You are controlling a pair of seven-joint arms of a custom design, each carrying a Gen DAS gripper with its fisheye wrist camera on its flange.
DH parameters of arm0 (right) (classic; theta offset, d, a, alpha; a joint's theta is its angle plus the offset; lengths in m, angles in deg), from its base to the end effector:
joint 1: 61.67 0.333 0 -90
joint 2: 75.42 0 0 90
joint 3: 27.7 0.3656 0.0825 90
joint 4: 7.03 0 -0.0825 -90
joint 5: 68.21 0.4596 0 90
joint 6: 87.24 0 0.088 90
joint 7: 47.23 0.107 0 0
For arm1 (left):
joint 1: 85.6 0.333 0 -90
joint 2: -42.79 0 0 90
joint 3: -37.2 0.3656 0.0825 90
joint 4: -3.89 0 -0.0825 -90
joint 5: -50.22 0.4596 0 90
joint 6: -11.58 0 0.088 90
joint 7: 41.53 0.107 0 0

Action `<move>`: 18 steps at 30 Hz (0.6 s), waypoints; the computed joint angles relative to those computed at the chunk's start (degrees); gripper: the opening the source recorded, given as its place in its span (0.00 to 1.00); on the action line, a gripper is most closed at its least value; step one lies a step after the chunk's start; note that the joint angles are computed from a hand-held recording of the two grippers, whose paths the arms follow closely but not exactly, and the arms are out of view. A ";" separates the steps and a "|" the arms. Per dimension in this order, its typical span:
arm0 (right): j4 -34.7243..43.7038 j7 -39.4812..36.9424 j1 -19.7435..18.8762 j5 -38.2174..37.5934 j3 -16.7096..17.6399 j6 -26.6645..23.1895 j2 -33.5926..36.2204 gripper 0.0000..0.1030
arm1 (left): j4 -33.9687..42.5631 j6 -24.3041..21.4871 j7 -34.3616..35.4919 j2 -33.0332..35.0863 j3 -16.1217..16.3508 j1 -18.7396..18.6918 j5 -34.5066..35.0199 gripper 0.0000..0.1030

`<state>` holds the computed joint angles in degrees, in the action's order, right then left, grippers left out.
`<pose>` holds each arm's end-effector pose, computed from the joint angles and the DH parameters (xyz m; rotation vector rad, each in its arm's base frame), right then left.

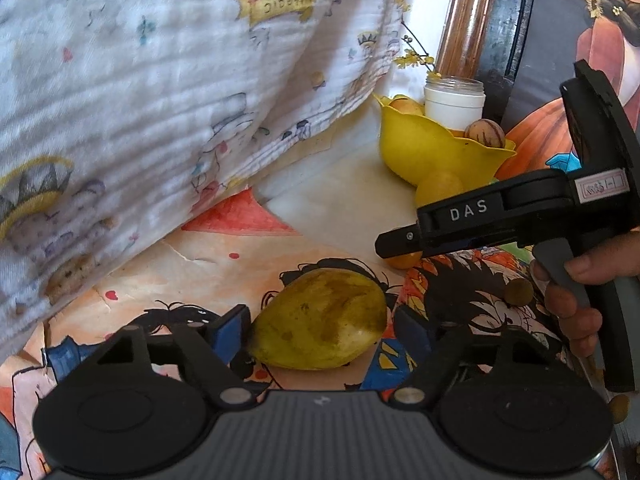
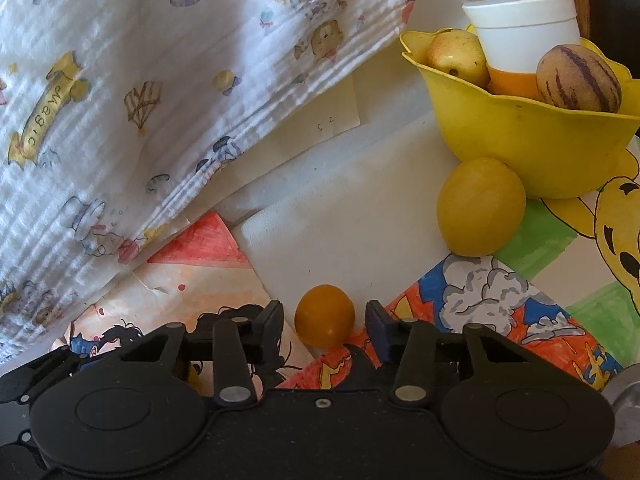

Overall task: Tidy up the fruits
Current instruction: 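Grasp the yellow-green pear with the left tool while the right tool grasps a small orange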

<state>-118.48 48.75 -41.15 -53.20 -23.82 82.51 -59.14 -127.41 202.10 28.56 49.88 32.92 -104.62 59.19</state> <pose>0.6746 0.2828 0.4225 -1.7703 1.6483 -0.2864 0.5737 -0.2640 0.4001 -1.5772 1.9728 -1.1124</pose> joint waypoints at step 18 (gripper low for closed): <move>-3.92 -3.56 -2.37 5.84 3.28 2.56 -3.57 0.34 | -1.67 -1.19 6.79 -2.01 11.06 -13.03 -8.81 0.72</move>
